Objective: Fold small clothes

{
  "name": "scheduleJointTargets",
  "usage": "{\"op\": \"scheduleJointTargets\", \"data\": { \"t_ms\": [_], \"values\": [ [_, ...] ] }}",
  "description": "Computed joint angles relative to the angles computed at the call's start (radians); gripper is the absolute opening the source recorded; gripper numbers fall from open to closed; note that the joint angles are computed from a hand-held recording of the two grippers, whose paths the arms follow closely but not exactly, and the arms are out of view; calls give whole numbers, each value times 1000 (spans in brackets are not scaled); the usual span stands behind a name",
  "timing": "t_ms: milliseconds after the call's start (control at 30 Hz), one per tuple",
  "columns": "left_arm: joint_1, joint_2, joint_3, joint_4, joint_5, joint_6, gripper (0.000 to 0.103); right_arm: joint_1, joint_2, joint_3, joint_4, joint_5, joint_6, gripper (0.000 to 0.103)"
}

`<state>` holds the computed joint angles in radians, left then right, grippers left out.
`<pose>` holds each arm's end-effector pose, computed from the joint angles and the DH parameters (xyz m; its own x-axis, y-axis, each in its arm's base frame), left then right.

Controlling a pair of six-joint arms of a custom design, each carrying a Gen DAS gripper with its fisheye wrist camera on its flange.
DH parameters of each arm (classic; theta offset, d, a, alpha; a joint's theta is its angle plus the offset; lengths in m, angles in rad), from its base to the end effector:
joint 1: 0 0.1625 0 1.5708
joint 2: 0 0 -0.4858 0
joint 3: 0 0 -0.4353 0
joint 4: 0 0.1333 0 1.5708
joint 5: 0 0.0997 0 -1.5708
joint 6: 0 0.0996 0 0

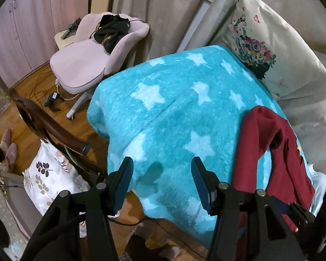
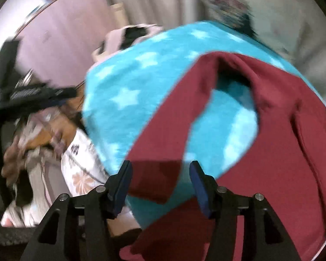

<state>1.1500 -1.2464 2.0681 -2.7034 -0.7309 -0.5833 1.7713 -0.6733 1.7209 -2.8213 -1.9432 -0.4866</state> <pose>-0.0421 -0.6019 0.2714 -0.8004 -0.4246 -0.4232 -0.0622 0.7610 -0.6458 0.2372 -0.6800 0.0176 -0.7285 -0.5493 0.4093 -0.6061 0.7953 -0.0115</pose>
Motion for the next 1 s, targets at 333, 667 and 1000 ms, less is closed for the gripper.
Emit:
{"op": "scheduleJointTargets", "data": {
  "t_ms": [333, 667, 1000],
  "values": [
    [-8, 4, -1, -55, -34, 53, 54, -32, 44, -105, 193, 158, 183, 5],
    [-3, -7, 4, -128, -26, 74, 54, 64, -58, -159, 79, 256, 80, 4],
    [13, 13, -21, -109, -55, 90, 54, 21, -181, -122, -78, 69, 98, 4]
  ]
}}
